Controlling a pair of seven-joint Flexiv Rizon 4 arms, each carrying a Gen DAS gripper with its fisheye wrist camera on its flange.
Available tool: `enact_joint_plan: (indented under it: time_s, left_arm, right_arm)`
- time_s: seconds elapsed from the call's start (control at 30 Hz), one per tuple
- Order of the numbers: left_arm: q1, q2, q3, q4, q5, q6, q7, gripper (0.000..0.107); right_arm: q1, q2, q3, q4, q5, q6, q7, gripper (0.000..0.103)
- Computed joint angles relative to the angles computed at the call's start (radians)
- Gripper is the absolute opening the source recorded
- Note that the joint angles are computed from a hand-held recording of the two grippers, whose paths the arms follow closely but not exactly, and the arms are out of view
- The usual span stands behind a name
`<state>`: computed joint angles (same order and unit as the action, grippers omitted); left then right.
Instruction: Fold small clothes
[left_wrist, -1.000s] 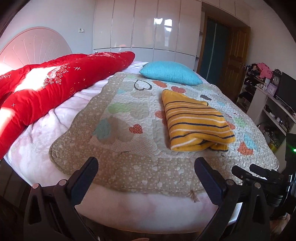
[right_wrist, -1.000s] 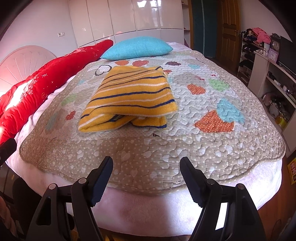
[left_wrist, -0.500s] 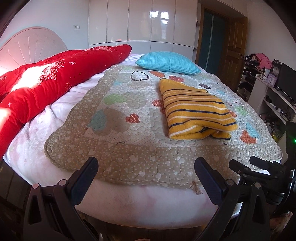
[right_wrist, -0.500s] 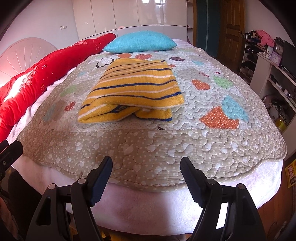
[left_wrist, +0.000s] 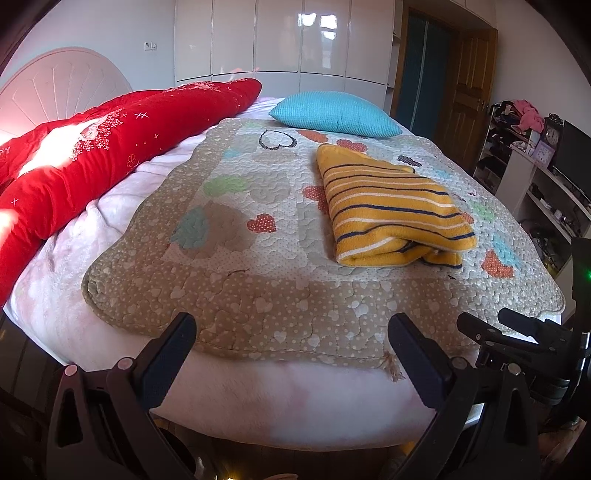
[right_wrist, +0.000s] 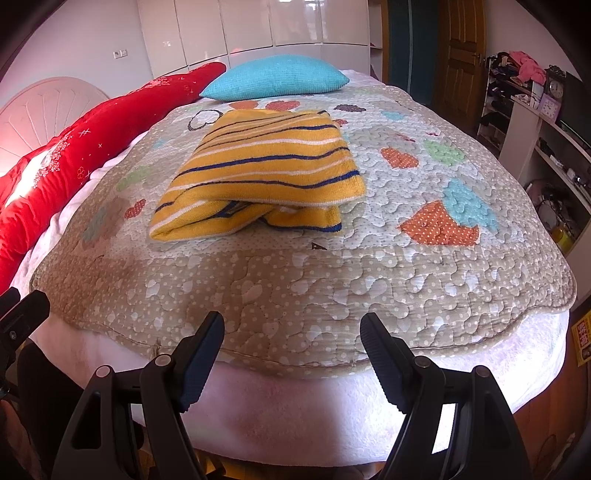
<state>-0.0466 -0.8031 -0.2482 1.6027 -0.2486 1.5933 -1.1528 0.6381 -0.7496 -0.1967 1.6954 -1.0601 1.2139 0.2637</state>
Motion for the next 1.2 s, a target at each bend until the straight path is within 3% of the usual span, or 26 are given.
enact_joint_plan:
  time_s: [1.2]
  left_arm:
    - [-0.042, -0.016, 0.066, -0.03, 0.0, -0.046, -0.041, 0.103]
  right_arm:
    - [0.018, -0.03, -0.003, -0.028, 0.061, -0.003, -0.063, 0.081]
